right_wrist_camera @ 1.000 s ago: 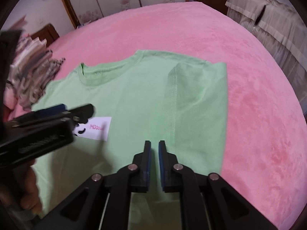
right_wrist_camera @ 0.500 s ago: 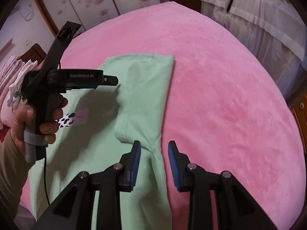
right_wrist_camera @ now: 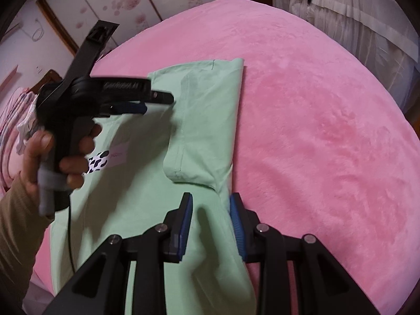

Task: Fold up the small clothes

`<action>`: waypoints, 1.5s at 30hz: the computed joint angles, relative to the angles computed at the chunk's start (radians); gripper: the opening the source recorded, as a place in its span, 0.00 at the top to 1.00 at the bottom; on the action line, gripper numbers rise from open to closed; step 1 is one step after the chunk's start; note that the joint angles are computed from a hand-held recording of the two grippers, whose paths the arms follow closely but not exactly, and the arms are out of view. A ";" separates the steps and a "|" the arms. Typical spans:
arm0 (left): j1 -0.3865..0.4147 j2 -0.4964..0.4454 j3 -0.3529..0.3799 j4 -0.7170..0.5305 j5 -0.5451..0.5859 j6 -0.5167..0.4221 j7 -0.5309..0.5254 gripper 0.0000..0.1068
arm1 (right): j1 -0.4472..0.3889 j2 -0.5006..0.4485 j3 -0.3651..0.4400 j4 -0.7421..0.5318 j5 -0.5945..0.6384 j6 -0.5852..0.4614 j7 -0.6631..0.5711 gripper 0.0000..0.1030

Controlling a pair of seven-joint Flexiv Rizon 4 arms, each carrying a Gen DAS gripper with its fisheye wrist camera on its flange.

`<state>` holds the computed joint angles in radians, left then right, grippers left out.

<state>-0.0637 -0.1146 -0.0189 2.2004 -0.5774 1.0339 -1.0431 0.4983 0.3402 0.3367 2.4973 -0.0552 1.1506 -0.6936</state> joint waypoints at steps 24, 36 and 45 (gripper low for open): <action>0.035 -0.146 -0.069 -0.125 -0.370 -0.077 0.442 0.45 | -0.007 0.013 0.035 0.004 -0.120 -0.025 0.106 0.69; 0.004 -0.043 -0.025 -0.045 -0.234 -0.001 0.424 0.95 | -0.023 0.010 0.047 -0.004 -0.192 -0.041 0.132 0.69; 0.022 0.093 0.045 0.046 -0.030 -0.184 0.180 0.75 | -0.074 -0.031 0.006 -0.080 -0.316 -0.087 0.069 0.69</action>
